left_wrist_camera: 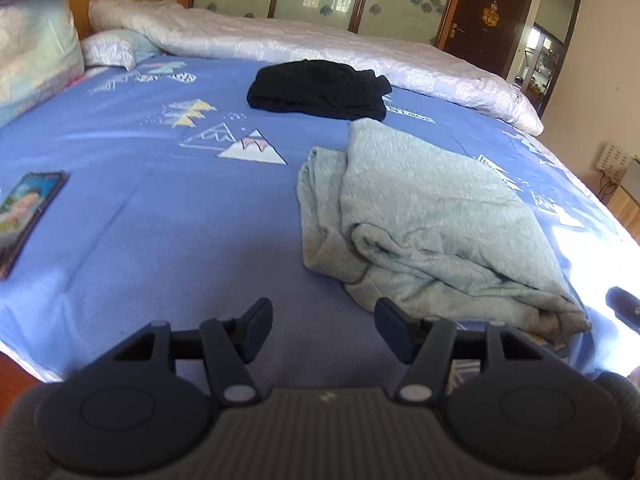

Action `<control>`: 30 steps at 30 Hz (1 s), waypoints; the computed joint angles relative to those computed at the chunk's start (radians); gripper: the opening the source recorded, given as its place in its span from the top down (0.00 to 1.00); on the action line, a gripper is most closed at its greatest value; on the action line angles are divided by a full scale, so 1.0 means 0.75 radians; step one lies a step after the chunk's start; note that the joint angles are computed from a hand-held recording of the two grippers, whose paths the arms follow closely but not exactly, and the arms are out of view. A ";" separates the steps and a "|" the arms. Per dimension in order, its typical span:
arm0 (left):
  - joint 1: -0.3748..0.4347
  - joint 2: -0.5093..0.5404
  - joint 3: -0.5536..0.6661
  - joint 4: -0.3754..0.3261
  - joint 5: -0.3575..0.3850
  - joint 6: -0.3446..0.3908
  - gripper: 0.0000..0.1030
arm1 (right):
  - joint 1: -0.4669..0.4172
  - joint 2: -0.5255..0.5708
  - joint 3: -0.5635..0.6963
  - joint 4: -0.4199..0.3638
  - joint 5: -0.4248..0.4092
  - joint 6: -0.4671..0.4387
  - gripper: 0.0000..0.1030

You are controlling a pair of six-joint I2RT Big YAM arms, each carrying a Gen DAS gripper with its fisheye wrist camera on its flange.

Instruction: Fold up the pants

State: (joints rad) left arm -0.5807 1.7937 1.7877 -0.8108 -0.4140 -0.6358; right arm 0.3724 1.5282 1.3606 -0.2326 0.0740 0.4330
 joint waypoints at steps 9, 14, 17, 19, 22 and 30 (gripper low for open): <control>0.016 0.065 0.120 -0.211 -0.039 -0.068 0.41 | 0.014 0.005 0.012 -0.002 -0.058 0.037 0.58; 0.013 0.092 0.153 -0.264 -0.025 -0.098 0.41 | 0.008 0.004 0.023 -0.024 -0.078 0.112 0.57; 0.008 0.107 0.170 -0.295 -0.031 -0.098 0.41 | 0.010 -0.006 0.027 -0.023 -0.068 0.103 0.56; 0.010 0.119 0.188 -0.328 -0.033 -0.107 0.41 | 0.006 -0.006 0.031 -0.012 -0.043 0.075 0.56; 0.014 0.143 0.224 -0.366 -0.042 -0.112 0.41 | -0.008 0.016 0.049 -0.013 -0.031 0.071 0.54; 0.004 0.195 0.291 -0.397 -0.054 -0.091 0.36 | -0.055 0.051 0.078 -0.102 -0.137 0.180 0.53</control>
